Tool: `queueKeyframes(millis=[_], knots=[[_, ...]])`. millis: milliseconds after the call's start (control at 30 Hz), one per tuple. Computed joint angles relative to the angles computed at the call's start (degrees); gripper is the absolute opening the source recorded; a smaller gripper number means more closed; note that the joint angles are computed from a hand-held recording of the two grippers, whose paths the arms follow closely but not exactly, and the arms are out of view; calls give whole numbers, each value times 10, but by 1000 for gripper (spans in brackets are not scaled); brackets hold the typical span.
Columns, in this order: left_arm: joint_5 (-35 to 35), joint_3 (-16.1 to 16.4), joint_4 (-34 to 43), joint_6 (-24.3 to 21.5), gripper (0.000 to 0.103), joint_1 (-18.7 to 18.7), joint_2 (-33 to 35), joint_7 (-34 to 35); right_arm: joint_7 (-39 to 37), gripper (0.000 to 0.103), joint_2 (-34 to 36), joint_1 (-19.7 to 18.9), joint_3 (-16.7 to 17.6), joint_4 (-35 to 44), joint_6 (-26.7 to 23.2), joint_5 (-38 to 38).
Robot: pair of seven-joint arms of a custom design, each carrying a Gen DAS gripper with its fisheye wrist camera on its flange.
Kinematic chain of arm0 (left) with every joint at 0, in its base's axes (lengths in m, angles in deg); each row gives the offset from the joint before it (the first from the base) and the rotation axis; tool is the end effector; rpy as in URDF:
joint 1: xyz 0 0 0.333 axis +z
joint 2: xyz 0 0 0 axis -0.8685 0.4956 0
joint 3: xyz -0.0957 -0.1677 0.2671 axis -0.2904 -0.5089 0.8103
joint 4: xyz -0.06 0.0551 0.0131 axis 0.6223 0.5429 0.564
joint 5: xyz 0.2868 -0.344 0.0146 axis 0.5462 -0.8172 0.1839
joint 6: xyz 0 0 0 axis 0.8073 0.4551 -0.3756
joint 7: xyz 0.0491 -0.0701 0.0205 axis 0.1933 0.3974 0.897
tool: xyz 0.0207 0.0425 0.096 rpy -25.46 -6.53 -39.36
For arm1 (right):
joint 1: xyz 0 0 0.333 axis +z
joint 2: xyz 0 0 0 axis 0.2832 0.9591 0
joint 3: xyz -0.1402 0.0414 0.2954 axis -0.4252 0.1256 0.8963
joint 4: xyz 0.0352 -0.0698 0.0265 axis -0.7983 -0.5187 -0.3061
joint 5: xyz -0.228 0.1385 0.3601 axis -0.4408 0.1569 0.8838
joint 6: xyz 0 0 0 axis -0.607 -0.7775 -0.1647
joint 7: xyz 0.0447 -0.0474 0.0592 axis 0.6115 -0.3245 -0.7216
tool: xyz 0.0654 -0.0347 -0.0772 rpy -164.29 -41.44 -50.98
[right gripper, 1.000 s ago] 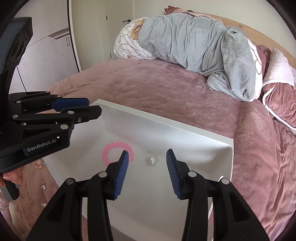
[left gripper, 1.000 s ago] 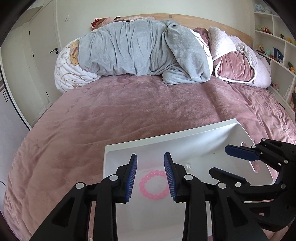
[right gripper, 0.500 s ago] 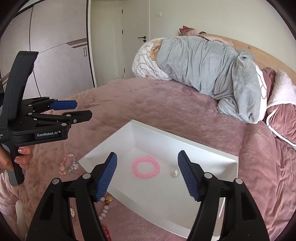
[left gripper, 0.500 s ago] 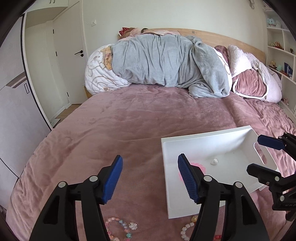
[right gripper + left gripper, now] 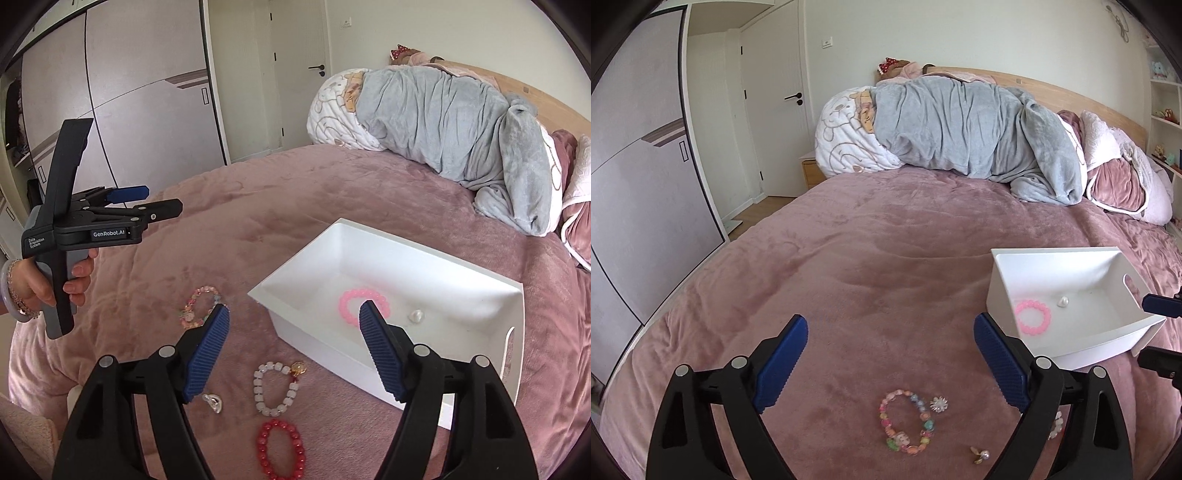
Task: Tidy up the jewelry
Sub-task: 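Grasp the pastel bead bracelet with the left tool while the right tool grasps the white bead bracelet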
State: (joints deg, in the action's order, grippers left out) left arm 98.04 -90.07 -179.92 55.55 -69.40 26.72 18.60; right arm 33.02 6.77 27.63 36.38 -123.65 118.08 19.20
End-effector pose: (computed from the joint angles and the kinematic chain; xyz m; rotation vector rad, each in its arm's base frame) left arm 0.5502 -0.2696 0.6032 -1.7313 1.6052 -0.6944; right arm 0.5474 0.0383 0.6201 -2.0785 1.0355 -0.3428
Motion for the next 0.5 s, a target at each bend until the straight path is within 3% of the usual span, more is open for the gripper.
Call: queueKeyframes(millis=[400,500], knots=[[-36,3,-92,9,94,18,-34,-7,9,66,8,9,26,-37,12,-63],[-45,2,-101,6,94,15,-26,5,13,57,18,10,30,-40,5,-80]])
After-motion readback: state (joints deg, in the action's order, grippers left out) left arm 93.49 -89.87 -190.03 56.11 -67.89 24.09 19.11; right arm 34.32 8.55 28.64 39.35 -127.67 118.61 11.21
